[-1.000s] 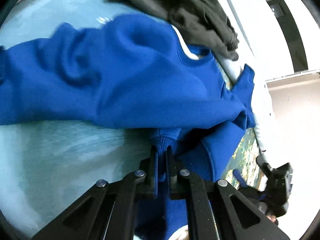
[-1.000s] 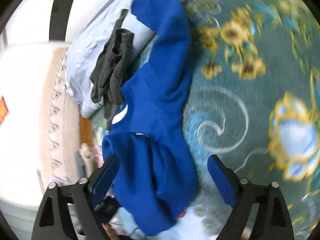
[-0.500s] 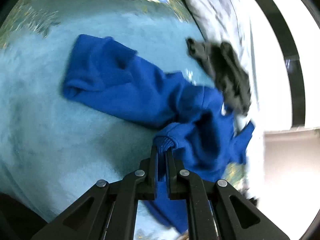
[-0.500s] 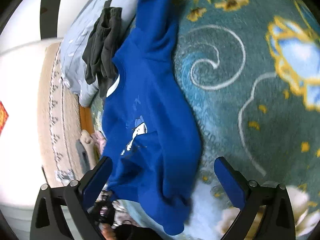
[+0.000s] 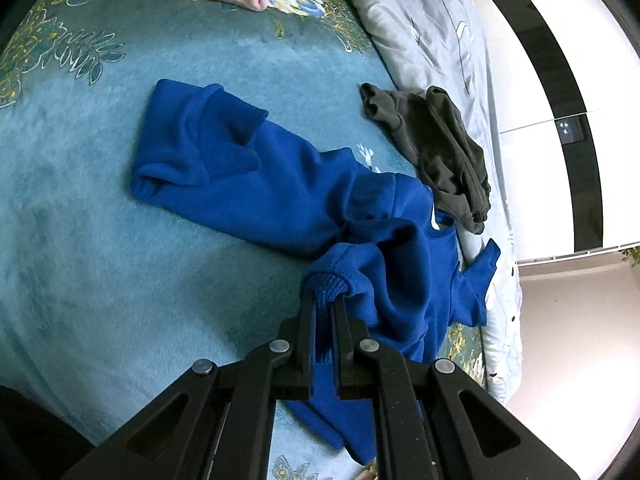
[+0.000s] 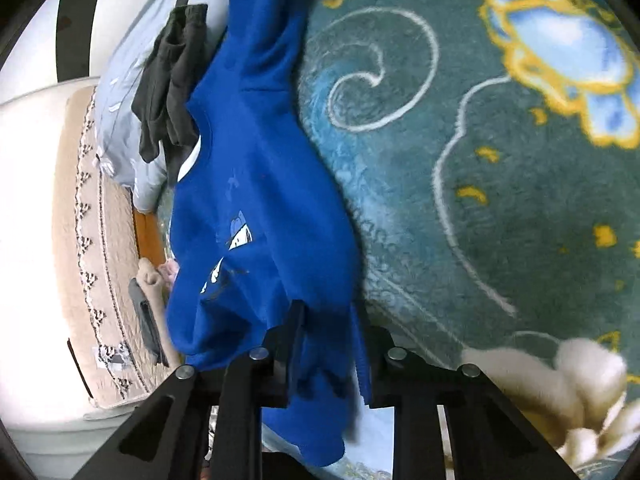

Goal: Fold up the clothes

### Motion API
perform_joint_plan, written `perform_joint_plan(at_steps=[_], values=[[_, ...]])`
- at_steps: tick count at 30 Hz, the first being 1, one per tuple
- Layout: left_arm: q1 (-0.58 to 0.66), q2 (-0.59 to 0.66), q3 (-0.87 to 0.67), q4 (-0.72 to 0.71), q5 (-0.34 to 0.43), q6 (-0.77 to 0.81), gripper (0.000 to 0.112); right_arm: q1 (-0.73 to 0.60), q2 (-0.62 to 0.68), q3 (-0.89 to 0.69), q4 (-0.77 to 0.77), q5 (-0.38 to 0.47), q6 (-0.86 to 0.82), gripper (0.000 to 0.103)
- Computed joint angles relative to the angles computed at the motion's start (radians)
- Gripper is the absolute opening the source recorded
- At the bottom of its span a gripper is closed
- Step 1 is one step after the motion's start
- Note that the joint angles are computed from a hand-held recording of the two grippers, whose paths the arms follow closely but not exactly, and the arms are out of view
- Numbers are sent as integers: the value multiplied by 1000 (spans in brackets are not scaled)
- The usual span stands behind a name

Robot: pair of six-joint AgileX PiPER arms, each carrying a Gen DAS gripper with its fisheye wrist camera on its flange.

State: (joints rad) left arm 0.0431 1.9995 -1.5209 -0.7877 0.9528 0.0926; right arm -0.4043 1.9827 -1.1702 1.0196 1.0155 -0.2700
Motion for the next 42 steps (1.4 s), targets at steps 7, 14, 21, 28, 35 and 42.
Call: perform_joint_plan(at_steps=[7, 14, 21, 28, 35, 42], values=[[14, -16, 29, -22, -25, 10, 6, 45, 18, -28, -23, -42, 34, 49], [31, -27, 58, -59, -44, 14, 6, 77, 22, -45, -87, -67, 101, 52], [62, -79, 127, -141, -69, 73, 6, 75, -13, -113, -178, -58, 231, 12], [34, -176, 194, -169, 52, 143, 6, 85, -154, -382, -525, 60, 250, 10], [-101, -227, 174, -12, 192, 118, 6, 92, -79, -472, -777, 172, 273, 10], [-106, -191, 170, 12, 212, 88, 6, 49, -26, -267, -780, 57, 298, 8]])
